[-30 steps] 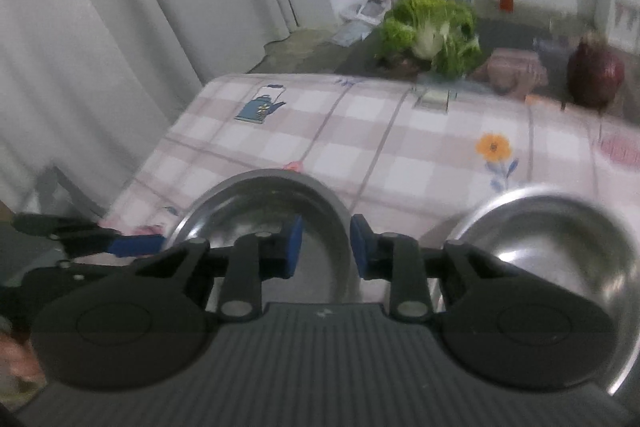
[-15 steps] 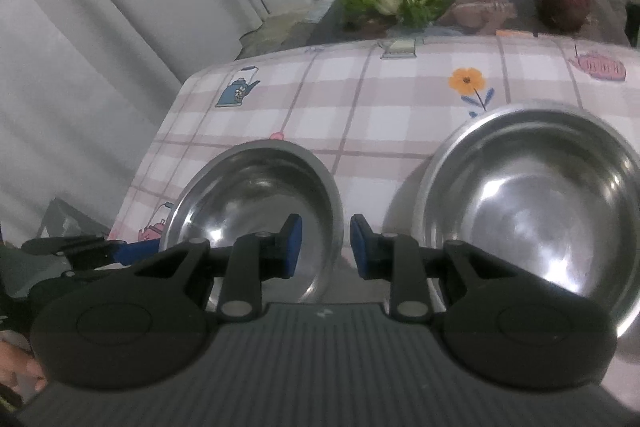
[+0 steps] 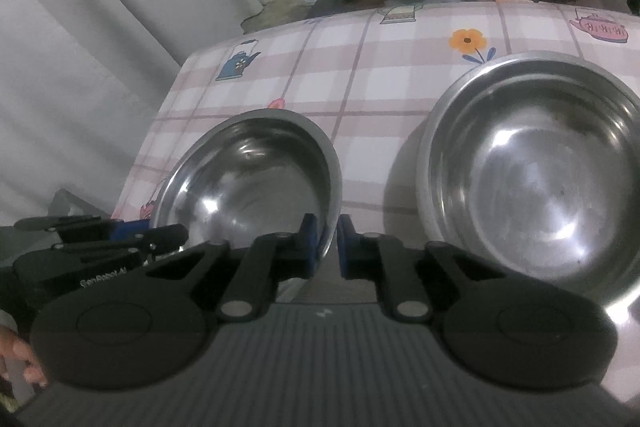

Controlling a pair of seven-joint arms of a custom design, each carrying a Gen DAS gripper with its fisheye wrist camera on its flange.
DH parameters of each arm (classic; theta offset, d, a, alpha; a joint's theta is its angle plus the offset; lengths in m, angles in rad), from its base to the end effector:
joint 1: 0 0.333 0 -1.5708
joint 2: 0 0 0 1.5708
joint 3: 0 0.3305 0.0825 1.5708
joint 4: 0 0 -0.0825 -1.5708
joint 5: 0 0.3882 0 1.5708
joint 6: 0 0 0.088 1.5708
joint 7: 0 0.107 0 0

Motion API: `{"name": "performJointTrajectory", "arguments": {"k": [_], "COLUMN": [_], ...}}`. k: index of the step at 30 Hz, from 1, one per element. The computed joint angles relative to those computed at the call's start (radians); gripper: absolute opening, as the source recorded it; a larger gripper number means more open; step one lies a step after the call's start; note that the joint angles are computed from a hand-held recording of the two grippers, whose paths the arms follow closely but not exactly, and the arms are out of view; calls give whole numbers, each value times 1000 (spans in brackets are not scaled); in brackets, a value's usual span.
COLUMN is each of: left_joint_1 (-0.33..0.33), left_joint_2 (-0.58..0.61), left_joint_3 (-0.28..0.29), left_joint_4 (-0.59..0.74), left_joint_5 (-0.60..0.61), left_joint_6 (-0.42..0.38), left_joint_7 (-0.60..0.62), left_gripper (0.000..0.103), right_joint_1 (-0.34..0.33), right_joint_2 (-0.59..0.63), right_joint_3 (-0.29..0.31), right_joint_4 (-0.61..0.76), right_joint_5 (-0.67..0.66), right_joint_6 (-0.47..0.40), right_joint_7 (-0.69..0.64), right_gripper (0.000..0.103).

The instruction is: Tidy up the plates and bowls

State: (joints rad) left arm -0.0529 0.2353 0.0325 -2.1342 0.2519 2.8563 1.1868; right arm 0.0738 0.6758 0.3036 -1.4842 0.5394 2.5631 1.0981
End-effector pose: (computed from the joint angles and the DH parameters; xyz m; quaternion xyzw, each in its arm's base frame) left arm 0.6134 -0.0268 0.3600 -0.7301 0.6367 -0.1625 0.1873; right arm 0.7272 0.2256 0.3421 -0.7716 0.5417 0.0389 0.3311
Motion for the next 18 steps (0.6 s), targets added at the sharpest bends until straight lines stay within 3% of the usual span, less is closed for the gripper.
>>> {"name": "performJointTrajectory", "arguments": {"k": [18], "left_joint_1": [-47], "left_joint_2": [59], "left_joint_3": [50], "left_joint_4": [58], "left_joint_5": [114], "left_joint_6": [-31], "left_joint_7": [-112], "left_gripper": [25], "right_joint_1": [-10], "right_joint_2": [16], "right_joint_3": [19], "right_joint_4": [-8], "right_joint_5": [43], "right_joint_6": [22], "right_joint_7": [-8], "right_gripper": [10]}}
